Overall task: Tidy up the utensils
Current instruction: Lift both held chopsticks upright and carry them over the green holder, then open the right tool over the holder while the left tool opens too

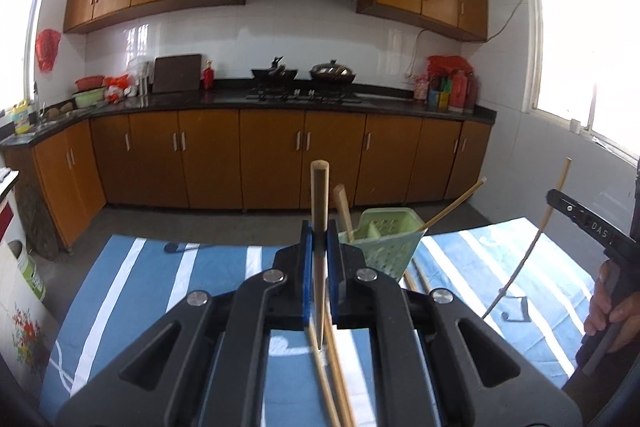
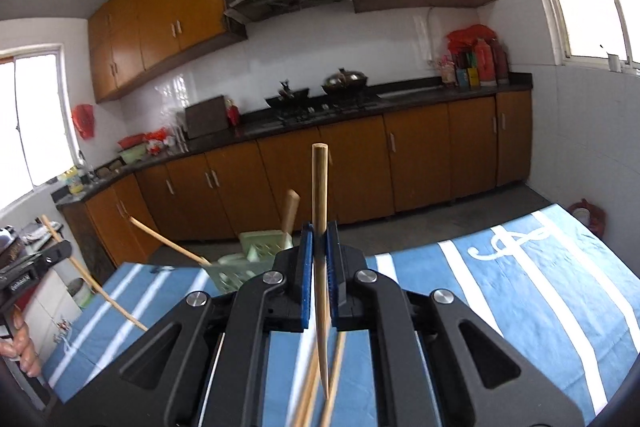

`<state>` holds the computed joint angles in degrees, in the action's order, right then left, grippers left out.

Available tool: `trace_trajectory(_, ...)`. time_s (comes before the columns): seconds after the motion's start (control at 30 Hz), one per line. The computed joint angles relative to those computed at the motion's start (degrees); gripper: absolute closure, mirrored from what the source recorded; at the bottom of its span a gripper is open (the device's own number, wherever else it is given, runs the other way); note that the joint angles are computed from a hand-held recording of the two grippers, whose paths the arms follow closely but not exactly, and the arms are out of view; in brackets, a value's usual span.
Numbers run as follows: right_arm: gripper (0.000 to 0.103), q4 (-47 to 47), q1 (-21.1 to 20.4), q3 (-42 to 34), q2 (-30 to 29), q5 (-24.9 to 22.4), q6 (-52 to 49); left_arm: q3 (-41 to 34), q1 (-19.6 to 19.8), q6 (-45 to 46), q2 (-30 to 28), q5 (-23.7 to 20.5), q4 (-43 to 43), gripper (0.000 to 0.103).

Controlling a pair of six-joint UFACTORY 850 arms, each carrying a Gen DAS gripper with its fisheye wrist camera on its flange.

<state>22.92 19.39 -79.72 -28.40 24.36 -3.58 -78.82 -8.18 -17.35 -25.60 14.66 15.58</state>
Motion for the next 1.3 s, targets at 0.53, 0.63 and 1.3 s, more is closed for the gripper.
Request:
trace_trajectory(0.53,0.096,1.88,0.97,-18.99,-11.16,8.21,-0.10,-20.70,-3.94,13.25,-11.16,1.92,-21.34,0.095)
trace_trajectory(0.63,0.096,3.83,0.90,-23.56,-14.79,5.93,-1.61,-23.37,-3.59,10.09,-13.73,0.49,-19.32,0.095)
trace_trajectory(1.3,0.087,8.81,0.58,-20.77,-13.78,-1.24,-6.52,-27.04,-2.34,3.65,-17.96,-5.76,-12.32,0.091)
